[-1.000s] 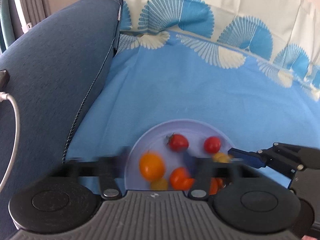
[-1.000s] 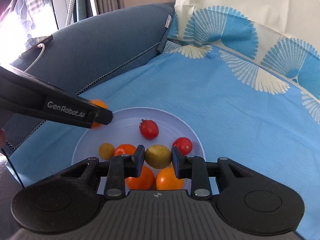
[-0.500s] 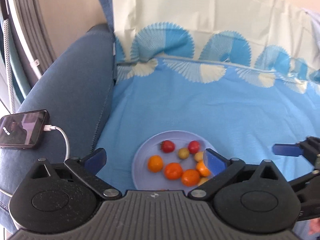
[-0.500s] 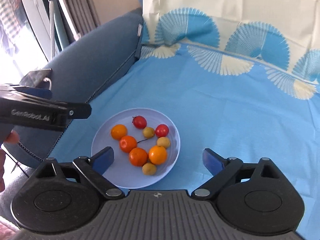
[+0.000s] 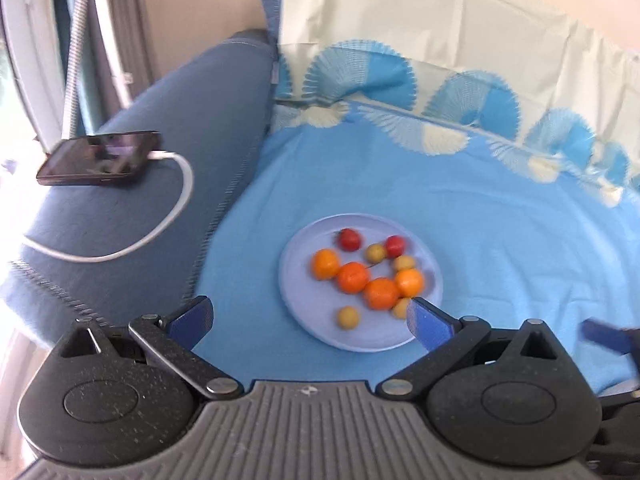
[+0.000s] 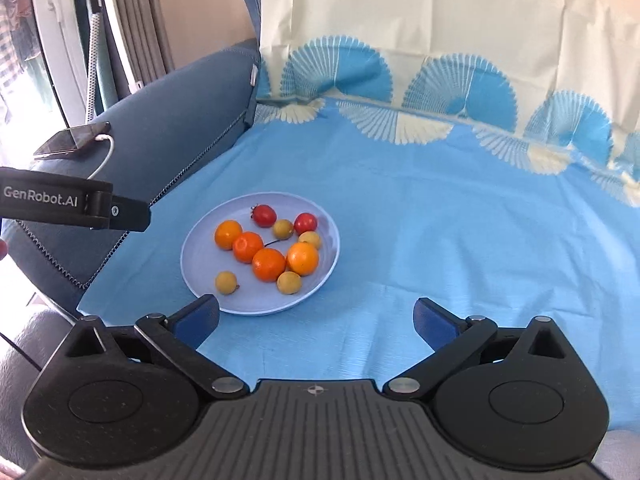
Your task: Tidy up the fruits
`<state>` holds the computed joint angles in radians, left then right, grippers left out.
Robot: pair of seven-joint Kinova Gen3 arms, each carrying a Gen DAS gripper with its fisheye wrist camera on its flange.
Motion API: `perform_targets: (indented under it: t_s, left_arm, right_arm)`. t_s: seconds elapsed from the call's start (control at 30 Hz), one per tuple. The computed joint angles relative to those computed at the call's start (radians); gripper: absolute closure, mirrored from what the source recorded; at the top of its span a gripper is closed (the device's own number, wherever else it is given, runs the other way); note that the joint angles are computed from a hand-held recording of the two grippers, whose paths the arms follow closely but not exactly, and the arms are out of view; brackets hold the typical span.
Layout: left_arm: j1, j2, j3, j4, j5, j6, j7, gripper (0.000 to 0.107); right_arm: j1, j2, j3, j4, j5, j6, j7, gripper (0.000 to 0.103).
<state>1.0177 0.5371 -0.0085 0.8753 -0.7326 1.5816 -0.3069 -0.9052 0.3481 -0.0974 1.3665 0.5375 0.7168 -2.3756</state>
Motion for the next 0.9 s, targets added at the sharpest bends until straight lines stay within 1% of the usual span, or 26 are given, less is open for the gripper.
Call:
perform_targets:
  t_s: [0.07,0.1,0.2,0.3,0.37,0.47,0.53,0.7,0.9]
  left_arm:
    - [0.018,0.014,-0.006,-0.019,-0.013,0.042,-0.009,0.005]
    - [0.020,0.014,-0.005,-0.016,-0.012,0.047,-0.011,0.005]
    - [0.005,0.000,0.008,0.009,0.016,0.027,-0.019,0.005]
    - [-0.018,-0.002,0.021,0.015,0.052,0.026,-0.031,0.005]
    - [-0.035,-0.001,0.025,0.019,0.078,0.021,-0.032,0.005]
    - [-0.042,-0.025,0.024,0.072,0.090,-0.026,0.012,0.005]
    - [-0.043,-0.032,0.026,0.094,0.086,-0.040,0.041,0.005]
    - [-0.051,-0.025,0.035,0.091,0.075,-0.030,0.026,0.005]
    - [-0.060,-0.015,0.035,0.075,0.082,-0.023,0.020,0.005]
  right_arm:
    - [-0.035,-0.019,0.017,0.025,0.050,-0.001,-0.047,0.001]
    - [-0.044,-0.026,0.018,0.033,0.067,0.001,-0.066,0.001]
    - [-0.052,-0.036,0.007,0.049,0.100,-0.004,-0.101,0.001]
    - [-0.059,-0.018,-0.002,0.025,0.118,0.017,-0.113,0.001]
    - [-0.060,-0.004,-0.009,0.003,0.112,0.031,-0.102,0.001]
    - [-0.065,0.012,-0.012,-0.023,0.110,0.042,-0.061,0.001]
    - [-0.079,0.021,-0.004,-0.035,0.122,0.047,-0.056,0.001]
    - [-0.077,0.039,0.004,-0.060,0.098,0.054,-0.034,0.001]
    - [-0.069,0.035,0.008,-0.047,0.079,0.038,-0.020,0.001]
